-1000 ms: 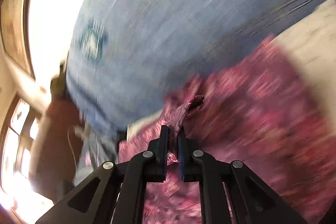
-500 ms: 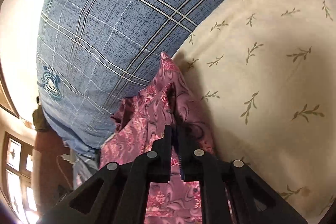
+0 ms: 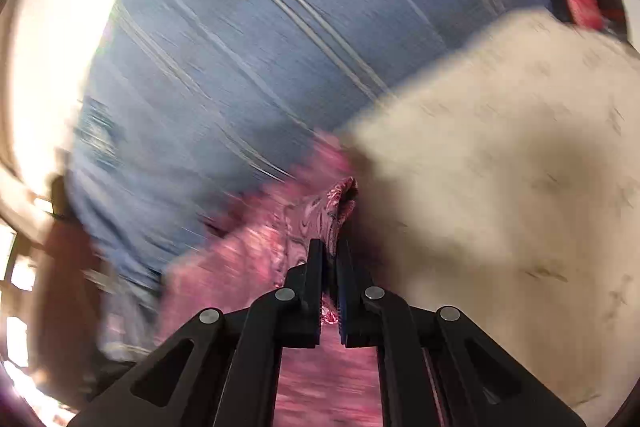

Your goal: Fold small clothes

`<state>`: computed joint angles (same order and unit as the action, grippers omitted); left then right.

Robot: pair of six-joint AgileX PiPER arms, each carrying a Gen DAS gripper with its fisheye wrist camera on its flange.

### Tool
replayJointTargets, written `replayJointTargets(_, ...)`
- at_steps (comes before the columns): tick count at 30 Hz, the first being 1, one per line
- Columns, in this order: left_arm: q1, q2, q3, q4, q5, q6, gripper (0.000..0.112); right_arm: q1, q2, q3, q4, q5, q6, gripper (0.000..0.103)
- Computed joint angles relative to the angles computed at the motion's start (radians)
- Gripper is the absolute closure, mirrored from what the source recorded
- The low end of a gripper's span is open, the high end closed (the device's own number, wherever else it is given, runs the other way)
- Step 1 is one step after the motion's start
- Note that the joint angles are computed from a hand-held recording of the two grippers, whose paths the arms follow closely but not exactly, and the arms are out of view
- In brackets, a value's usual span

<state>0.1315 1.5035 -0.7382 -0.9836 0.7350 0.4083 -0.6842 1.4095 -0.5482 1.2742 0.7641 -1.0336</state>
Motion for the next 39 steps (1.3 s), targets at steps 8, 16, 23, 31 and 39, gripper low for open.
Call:
replayJointTargets(8, 0.108, -0.078, 0.049, -0.061, 0.089, 0.063, 0.066, 0.013, -0.228, 0.011, -0.081, -0.022, 0.168, 0.079)
replayJointTargets(16, 0.111, 0.005, 0.007, -0.116, 0.103, 0.113, 0.061, 0.607, -0.017, -0.275, -0.181, -0.101, 0.351, 0.059)
replayJointTargets(23, 0.033, -0.030, -0.083, 0.114, 0.114, 0.245, 0.060, 0.972, 0.447, -0.873, -0.577, -0.114, 0.645, 0.053)
replayJointTargets(31, 0.107, -0.099, -0.067, 0.133, 0.158, 0.498, 0.046, 1.051, 0.774, -1.272, -0.773, 0.053, 0.844, 0.054)
replayJointTargets(39, -0.025, 0.066, -0.112, 0.183, 0.048, 0.440, 0.065, 1.141, 0.706, -1.201, -1.079, -0.122, 0.959, 0.100)
